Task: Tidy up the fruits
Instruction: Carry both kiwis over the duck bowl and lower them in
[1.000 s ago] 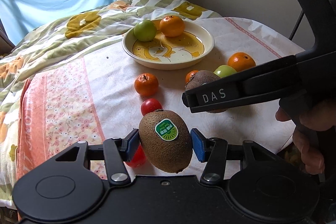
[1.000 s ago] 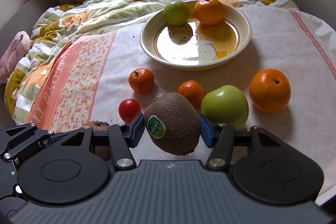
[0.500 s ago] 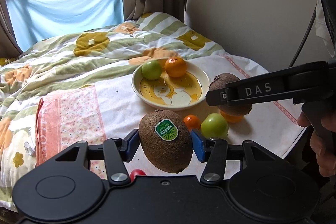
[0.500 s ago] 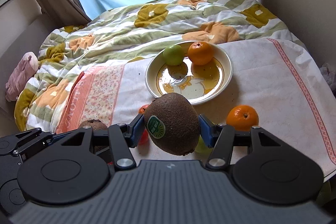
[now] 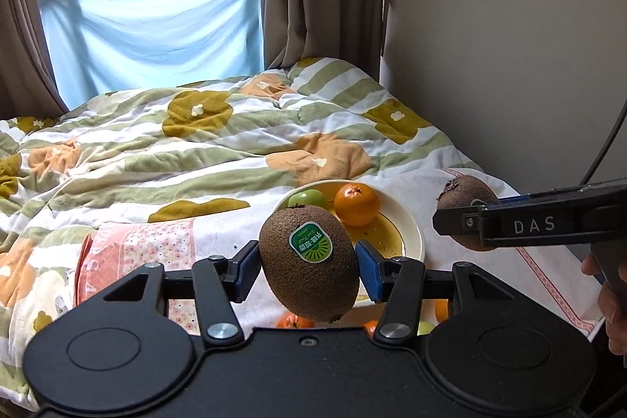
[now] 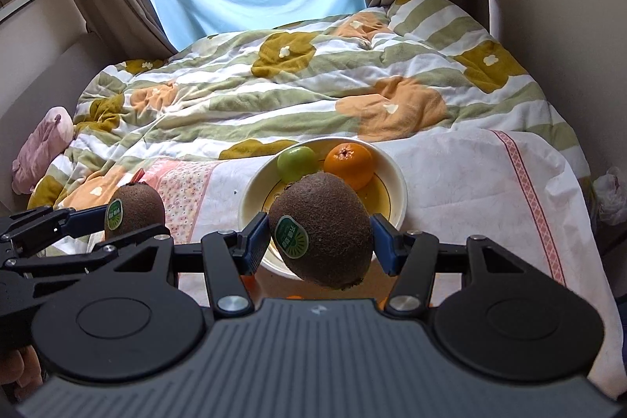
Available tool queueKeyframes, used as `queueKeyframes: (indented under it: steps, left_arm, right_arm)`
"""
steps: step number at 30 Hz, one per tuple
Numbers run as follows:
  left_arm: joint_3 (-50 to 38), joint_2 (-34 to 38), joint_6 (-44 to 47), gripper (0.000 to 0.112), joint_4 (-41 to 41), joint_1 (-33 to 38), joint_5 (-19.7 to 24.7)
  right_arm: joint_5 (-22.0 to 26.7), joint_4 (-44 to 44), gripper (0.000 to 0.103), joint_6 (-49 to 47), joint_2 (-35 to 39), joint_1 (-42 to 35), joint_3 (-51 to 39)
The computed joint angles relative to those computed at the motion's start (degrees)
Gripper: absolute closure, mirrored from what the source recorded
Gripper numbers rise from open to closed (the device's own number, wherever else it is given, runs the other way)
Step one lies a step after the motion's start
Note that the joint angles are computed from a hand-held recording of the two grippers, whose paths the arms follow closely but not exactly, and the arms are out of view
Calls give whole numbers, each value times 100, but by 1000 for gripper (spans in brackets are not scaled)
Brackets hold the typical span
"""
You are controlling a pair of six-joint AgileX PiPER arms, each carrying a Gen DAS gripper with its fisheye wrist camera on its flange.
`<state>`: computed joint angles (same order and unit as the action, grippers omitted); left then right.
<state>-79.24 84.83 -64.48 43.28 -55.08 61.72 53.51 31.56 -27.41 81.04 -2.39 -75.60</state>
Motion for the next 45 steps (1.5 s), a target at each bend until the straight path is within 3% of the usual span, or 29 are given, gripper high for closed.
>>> queueKeyframes:
  steps: [15, 26, 30, 31, 32, 34, 45]
  left_arm:
    - [-1745, 2082, 823, 55, -873, 1272, -113]
    - [-2716, 3219, 1329, 55, -1183, 1512, 310]
    - [-2800, 3319, 1468, 53, -1331, 1536, 292]
    - [-2739, 3273, 1432, 45, -1262, 1510, 231]
    - [-2717, 3241, 1408, 29, -1180, 1478, 220]
    - [-2663, 3140, 1348, 19, -1006, 1426, 189]
    - [-1928, 2355, 958, 19, -1081, 1341, 112]
  right_arm:
    - [717, 287, 33, -1270, 2457, -176, -1975]
    - [1049, 170, 33, -1637, 3300, -137, -2618]
    - [1095, 120, 33, -1593, 3353, -148, -2662]
    - [1109, 110, 33, -1578, 3357, -157, -2674]
    - [1134, 91, 33, -1549, 3346, -175, -2678]
    - [1131, 63, 33, -1509, 3278, -215, -2616]
    - [827, -4, 33, -1367, 2885, -269, -2280]
